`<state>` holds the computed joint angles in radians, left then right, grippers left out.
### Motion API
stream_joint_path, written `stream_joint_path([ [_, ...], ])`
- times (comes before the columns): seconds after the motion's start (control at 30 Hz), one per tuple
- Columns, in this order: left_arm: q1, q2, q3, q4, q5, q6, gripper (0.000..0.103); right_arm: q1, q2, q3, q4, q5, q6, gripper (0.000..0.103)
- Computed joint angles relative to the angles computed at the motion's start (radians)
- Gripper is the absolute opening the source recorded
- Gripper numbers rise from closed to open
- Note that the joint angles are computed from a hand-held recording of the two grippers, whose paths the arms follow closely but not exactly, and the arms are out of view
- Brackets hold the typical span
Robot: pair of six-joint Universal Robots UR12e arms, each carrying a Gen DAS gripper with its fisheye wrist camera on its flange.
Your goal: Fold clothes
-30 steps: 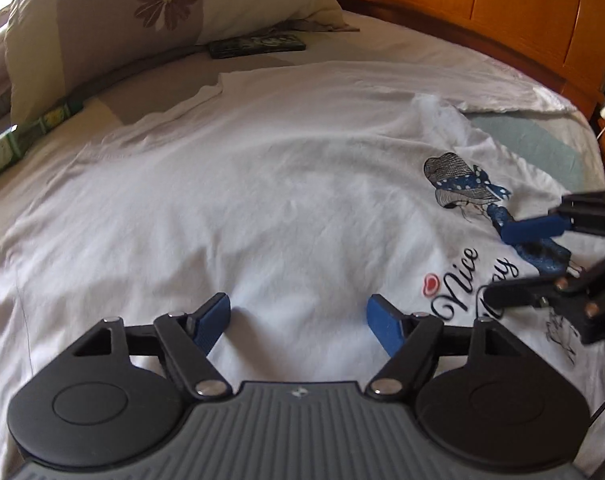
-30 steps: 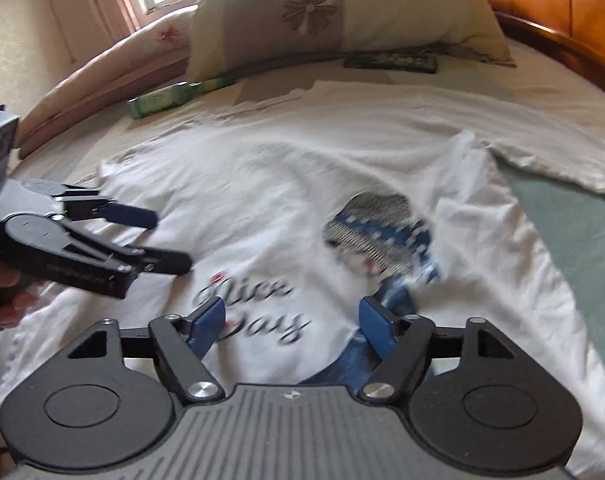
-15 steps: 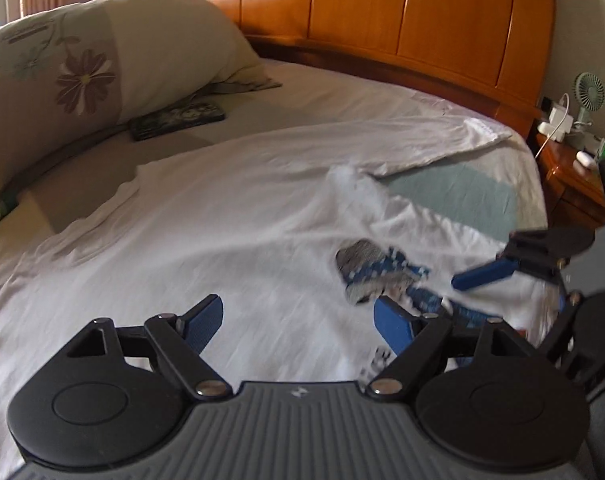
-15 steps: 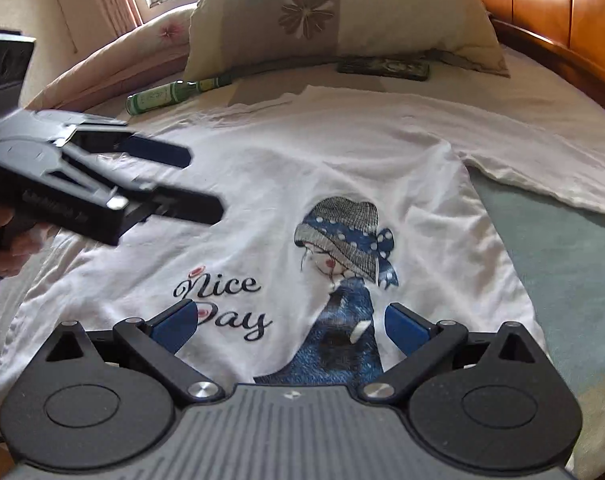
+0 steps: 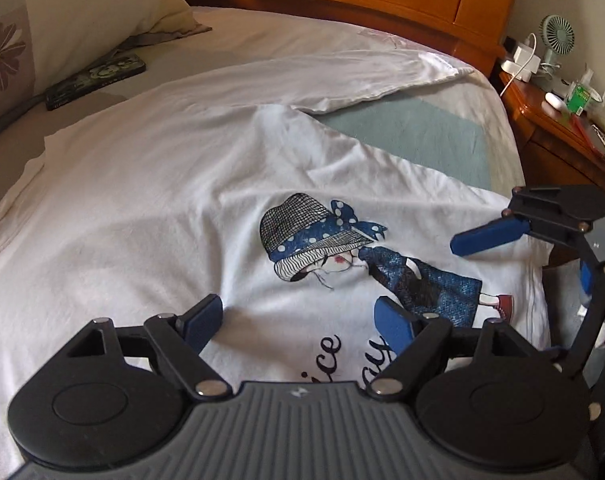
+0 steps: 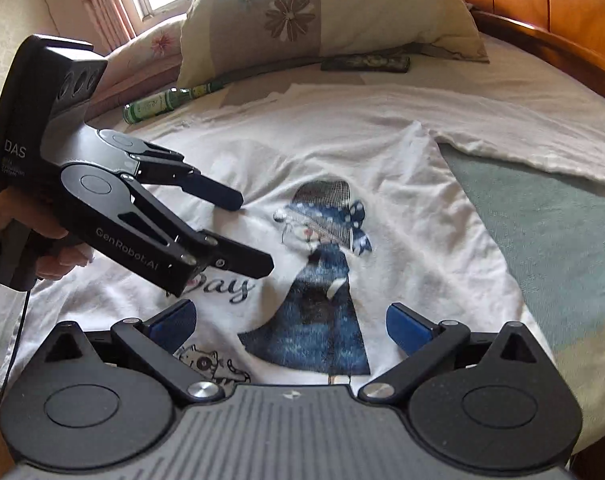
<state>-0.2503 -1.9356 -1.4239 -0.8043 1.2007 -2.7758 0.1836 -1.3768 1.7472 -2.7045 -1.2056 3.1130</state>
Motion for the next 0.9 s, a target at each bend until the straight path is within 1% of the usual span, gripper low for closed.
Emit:
stream_joint_path([
  [0.07,0.006,-0.019,0.019,0.051,-0.032,-0.056,0.083,0.0,0.016,-0.014,-0.047,-0.019,-0.025,0.103],
  [0.13,0.011,-0.043,0.043,0.087,-0.073,-0.116,0.083,-0.004,0.04,-0.036,-0.062,-0.018,-0.041,0.103],
  [0.17,0.013,-0.06,0.06,0.091,-0.105,-0.147,0.083,-0.004,0.053,-0.051,-0.048,-0.024,-0.037,0.103],
  [0.2,0.015,-0.077,0.077,0.096,-0.137,-0.179,0.083,-0.004,0.063,-0.065,-0.014,-0.032,-0.023,0.103],
  [0.23,0.015,-0.092,0.091,0.094,-0.155,-0.199,0.083,-0.008,0.068,-0.073,0.025,-0.023,-0.006,0.103],
  [0.27,0.012,-0.103,0.102,0.08,-0.158,-0.213,0.083,-0.013,0.067,-0.068,0.035,-0.01,0.009,0.103],
  [0.3,0.009,-0.111,0.113,0.038,-0.158,-0.223,0.083,-0.016,0.06,-0.052,0.021,-0.004,0.016,0.103],
  [0.37,0.006,-0.109,0.114,0.012,-0.148,-0.194,0.084,-0.021,0.041,-0.018,-0.014,0.003,0.03,0.103],
  [0.43,0.004,-0.106,0.116,0.014,-0.14,-0.171,0.084,-0.026,0.027,0.023,-0.092,0.01,0.068,0.103],
  [0.47,0.003,-0.108,0.123,0.027,-0.139,-0.174,0.084,-0.029,0.025,0.041,-0.137,0.015,0.088,0.103],
  [0.5,0.001,-0.119,0.141,0.033,-0.147,-0.179,0.084,-0.03,0.026,0.048,-0.163,0.016,0.103,0.103],
  [0.6,-0.007,-0.167,0.212,0.04,-0.185,-0.197,0.084,-0.032,0.031,0.053,-0.214,0.03,0.138,0.103],
  [0.63,-0.01,-0.183,0.237,0.041,-0.197,-0.203,0.084,-0.033,0.032,0.054,-0.226,0.035,0.144,0.103],
  [0.7,-0.023,-0.221,0.288,0.029,-0.194,-0.205,0.084,-0.032,0.035,0.054,-0.234,0.039,0.146,0.103],
  [0.73,-0.028,-0.241,0.314,0.002,-0.192,-0.21,0.084,-0.031,0.036,0.053,-0.233,0.037,0.141,0.103],
  [0.77,-0.034,-0.26,0.343,-0.045,-0.192,-0.23,0.084,-0.03,0.036,0.053,-0.226,0.031,0.131,0.103],
  [0.8,-0.038,-0.27,0.352,-0.06,-0.193,-0.266,0.084,-0.028,0.037,0.052,-0.224,0.024,0.124,0.103],
  [0.83,-0.042,-0.268,0.34,-0.033,-0.203,-0.285,0.094,-0.028,0.036,0.053,-0.225,0.019,0.12,0.103],
  [0.87,-0.044,-0.264,0.331,-0.025,-0.226,-0.276,0.095,-0.03,0.036,0.054,-0.223,0.018,0.119,0.103],
  [0.9,-0.042,-0.264,0.334,-0.059,-0.276,-0.255,0.095,-0.031,0.035,0.054,-0.219,0.018,0.119,0.103],
])
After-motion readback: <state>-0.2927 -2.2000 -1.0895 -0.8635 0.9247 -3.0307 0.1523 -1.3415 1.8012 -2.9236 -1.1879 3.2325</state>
